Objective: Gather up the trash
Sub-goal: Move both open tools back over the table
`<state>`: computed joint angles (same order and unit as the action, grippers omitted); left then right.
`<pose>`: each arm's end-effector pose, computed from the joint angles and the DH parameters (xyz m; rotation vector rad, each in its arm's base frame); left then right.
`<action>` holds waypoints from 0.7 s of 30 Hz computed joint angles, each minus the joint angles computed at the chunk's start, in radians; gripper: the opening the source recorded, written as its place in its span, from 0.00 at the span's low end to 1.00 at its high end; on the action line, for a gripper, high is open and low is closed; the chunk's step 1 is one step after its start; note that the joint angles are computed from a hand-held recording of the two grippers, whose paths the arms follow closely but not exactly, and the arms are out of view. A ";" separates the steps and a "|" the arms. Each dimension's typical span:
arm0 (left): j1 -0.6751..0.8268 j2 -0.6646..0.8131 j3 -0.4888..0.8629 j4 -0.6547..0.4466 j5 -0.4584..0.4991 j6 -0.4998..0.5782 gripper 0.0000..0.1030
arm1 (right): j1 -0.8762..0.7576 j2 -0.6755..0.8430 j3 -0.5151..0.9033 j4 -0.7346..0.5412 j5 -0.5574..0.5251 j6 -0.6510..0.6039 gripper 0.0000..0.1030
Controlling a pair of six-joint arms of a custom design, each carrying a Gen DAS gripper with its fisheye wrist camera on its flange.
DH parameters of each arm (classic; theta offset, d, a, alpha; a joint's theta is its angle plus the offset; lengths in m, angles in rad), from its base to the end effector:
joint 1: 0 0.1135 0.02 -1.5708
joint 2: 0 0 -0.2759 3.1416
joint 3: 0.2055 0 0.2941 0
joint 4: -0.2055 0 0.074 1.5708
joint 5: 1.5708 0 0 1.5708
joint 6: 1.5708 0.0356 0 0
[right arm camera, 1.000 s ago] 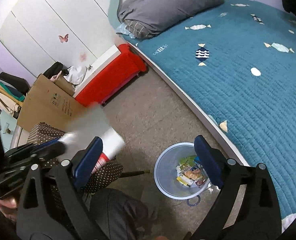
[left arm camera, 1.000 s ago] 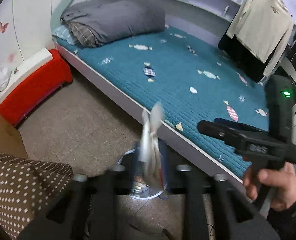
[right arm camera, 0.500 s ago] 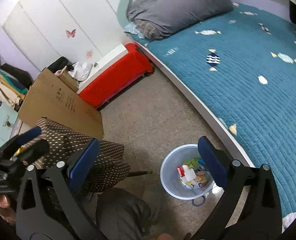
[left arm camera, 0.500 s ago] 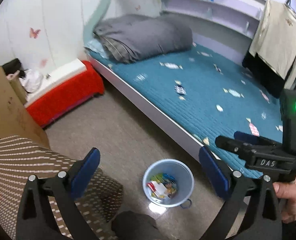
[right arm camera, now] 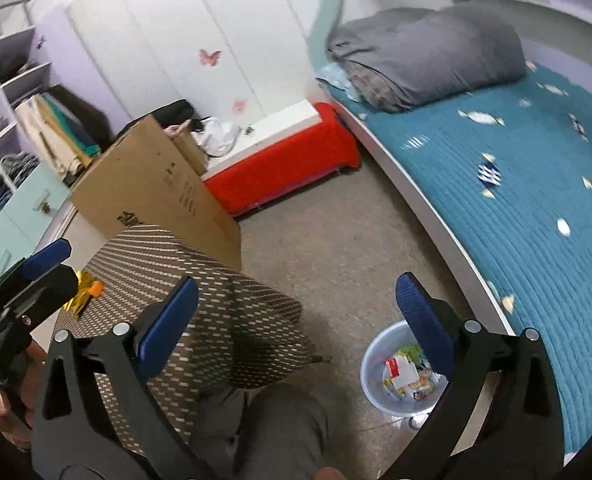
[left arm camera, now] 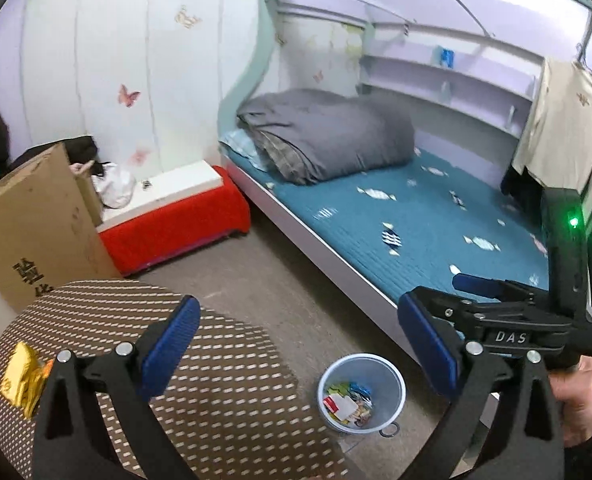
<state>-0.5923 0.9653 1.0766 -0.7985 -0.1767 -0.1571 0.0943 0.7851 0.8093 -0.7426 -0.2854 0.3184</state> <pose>0.1916 -0.1214 0.3628 0.3939 2.2185 -0.2041 0.1909 0.0281 0.3043 0.1085 2.3104 0.5393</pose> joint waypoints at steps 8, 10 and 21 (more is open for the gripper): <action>0.246 -0.201 -0.026 -0.092 0.096 0.066 0.94 | 0.311 0.090 0.146 0.022 0.178 0.084 0.94; 0.364 -0.244 -0.033 -0.107 0.163 0.105 0.94 | 0.395 0.129 0.194 0.027 0.228 0.097 0.94; 1.287 -0.171 -0.058 -0.165 0.721 0.516 0.94 | 0.669 0.380 0.364 0.067 0.366 0.110 0.94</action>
<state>0.6945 0.7943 1.0187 -0.9637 0.5448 0.3588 0.7633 1.1651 1.1734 -0.6758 0.0806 0.4284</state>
